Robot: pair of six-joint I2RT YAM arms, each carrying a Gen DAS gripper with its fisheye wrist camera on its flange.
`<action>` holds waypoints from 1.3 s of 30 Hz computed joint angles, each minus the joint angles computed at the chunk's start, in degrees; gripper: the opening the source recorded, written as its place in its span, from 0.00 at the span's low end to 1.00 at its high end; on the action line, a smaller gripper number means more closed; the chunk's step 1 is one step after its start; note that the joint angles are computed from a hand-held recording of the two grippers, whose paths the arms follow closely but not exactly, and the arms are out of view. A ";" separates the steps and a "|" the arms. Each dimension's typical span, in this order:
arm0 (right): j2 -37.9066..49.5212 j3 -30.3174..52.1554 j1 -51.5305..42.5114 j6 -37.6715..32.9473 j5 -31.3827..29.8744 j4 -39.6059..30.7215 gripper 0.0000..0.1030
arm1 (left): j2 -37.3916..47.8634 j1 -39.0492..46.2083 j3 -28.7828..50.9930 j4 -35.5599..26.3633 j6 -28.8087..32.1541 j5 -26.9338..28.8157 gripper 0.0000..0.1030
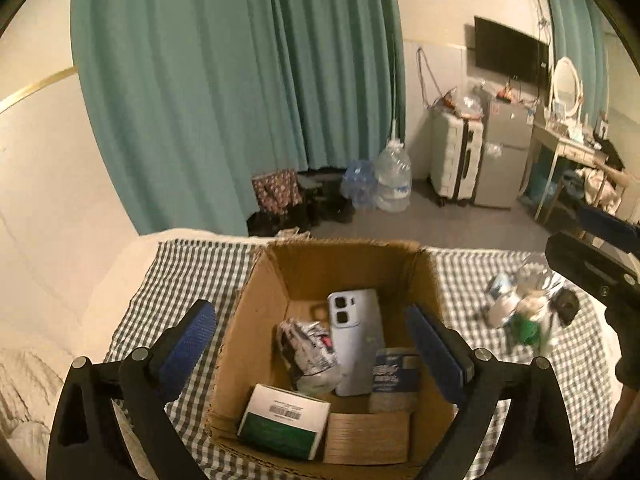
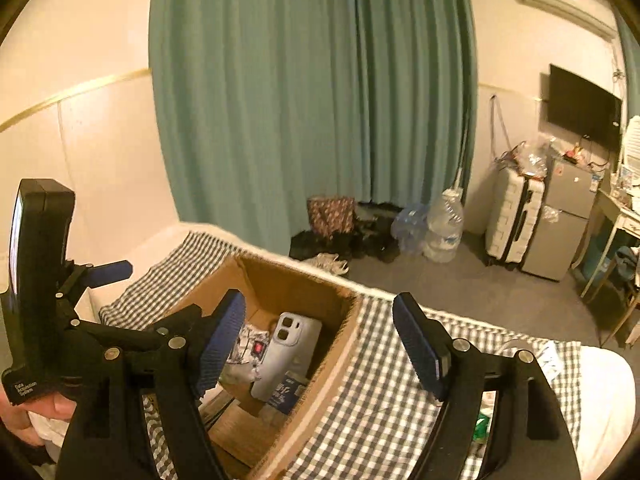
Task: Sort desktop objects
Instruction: 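Move both tools back to the remaining pile on the bed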
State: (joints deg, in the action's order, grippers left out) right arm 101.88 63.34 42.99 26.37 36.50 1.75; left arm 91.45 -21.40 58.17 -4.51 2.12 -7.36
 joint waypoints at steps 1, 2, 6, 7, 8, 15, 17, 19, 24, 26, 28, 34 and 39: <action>-1.24 -0.86 0.21 0.18 0.57 -0.17 0.74 | -1.34 -0.63 -0.77 0.12 -0.44 -0.38 1.00; -2.67 -1.81 0.51 0.43 1.45 -0.50 0.74 | -2.78 -1.38 -1.62 0.47 -0.83 -0.95 1.00; -8.38 -6.19 1.58 1.68 4.92 -1.80 0.82 | -6.81 -4.76 -3.90 0.82 -2.00 -3.02 1.00; -9.87 -7.40 1.85 2.27 5.90 -2.23 0.83 | -7.55 -5.76 -4.36 0.91 -2.22 -3.63 1.00; -11.31 -8.49 2.11 2.77 6.53 -2.75 0.83 | -8.24 -6.88 -4.78 1.06 -2.35 -4.34 1.00; -19.93 -14.30 3.89 6.31 13.11 -7.95 1.00 | -10.99 -14.44 -5.59 1.59 -4.57 -9.37 1.00; -21.81 -15.66 4.66 6.85 16.13 -8.96 1.00 | -11.35 -16.47 -5.67 2.05 -5.49 -10.89 1.00; -24.12 -17.40 5.22 8.38 18.43 -10.69 1.00 | -11.47 -18.61 -5.56 2.42 -6.23 -12.46 1.00; -31.41 -22.10 5.21 11.91 19.85 -15.16 1.00 | -10.34 -23.62 -4.83 3.27 -7.90 -15.90 1.00; -34.50 -24.51 5.17 11.54 20.73 -14.64 1.00 | -9.14 -25.07 -4.09 3.48 -8.08 -16.76 1.00; -38.28 -27.61 5.46 10.75 20.66 -13.43 1.00 | -7.84 -26.23 -3.36 3.75 -8.29 -17.05 1.00; -46.08 -31.27 4.44 14.91 22.22 -21.55 1.00 | -3.86 -28.63 -1.38 4.94 -9.25 -17.38 1.00; -50.91 -33.80 1.27 15.90 20.36 -25.87 1.00 | -0.04 -30.08 0.62 5.19 -10.37 -18.37 1.00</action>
